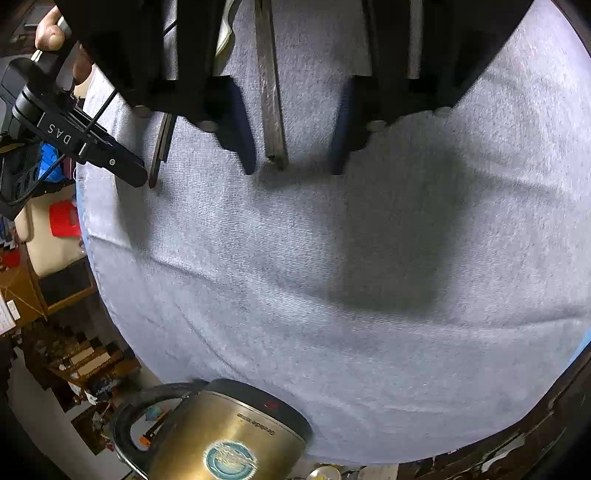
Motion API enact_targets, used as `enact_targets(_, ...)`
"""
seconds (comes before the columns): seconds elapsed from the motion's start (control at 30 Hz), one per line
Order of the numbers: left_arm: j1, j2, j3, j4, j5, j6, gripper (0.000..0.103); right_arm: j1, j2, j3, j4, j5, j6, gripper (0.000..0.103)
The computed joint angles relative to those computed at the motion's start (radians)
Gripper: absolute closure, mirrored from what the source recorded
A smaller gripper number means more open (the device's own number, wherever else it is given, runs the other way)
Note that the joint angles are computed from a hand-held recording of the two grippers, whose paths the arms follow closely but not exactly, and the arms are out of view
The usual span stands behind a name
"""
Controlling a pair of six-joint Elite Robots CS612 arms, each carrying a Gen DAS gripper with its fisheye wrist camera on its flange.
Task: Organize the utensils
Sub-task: 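Lower both tools to the cloth and close each on another chopstick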
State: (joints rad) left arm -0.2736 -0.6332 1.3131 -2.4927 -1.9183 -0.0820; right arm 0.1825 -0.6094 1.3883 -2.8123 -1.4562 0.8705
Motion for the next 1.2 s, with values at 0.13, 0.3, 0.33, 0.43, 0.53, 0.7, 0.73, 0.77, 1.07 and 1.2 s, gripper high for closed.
enact_targets(0.13, -0.010, -0.002, 0.008, -0.019, 0.049, -0.010, 0.088, 0.011, 0.000, -0.024, 0.062, -0.028, -0.036, 0.075)
enact_targets(0.3, -0.024, -0.007, 0.030, -0.071, 0.075, 0.004, 0.097, 0.044, 0.007, -0.072, 0.172, -0.139, -0.100, 0.097)
enact_targets(0.33, -0.027, -0.007, 0.033, -0.081, 0.078, 0.006, 0.098, 0.048, 0.008, -0.073, 0.172, -0.147, -0.117, 0.096)
enact_targets(0.43, -0.035, -0.008, 0.038, -0.090, 0.095, 0.013, 0.099, 0.052, -0.001, -0.057, 0.156, -0.154, -0.131, 0.097)
enact_targets(0.53, -0.034, -0.008, 0.043, -0.113, 0.133, 0.031, 0.099, 0.046, -0.023, -0.003, 0.067, -0.135, -0.109, 0.097)
enact_targets(0.7, -0.023, -0.015, 0.049, -0.107, 0.184, 0.036, 0.099, 0.036, -0.067, 0.076, 0.017, -0.145, -0.095, 0.100)
enact_targets(0.73, -0.016, -0.016, 0.046, -0.087, 0.166, 0.038, 0.099, 0.033, -0.073, 0.088, 0.012, -0.145, -0.091, 0.101)
enact_targets(0.77, -0.013, -0.018, 0.040, -0.063, 0.146, 0.035, 0.099, 0.031, -0.078, 0.098, 0.011, -0.143, -0.090, 0.101)
enact_targets(1.07, 0.002, -0.054, 0.085, -0.063, 0.115, 0.028, 0.075, 0.012, -0.105, 0.133, 0.026, -0.026, -0.100, 0.084)
enact_targets(1.2, -0.007, -0.037, 0.062, -0.044, 0.141, 0.019, 0.075, 0.011, -0.095, 0.105, 0.071, -0.042, -0.087, 0.079)
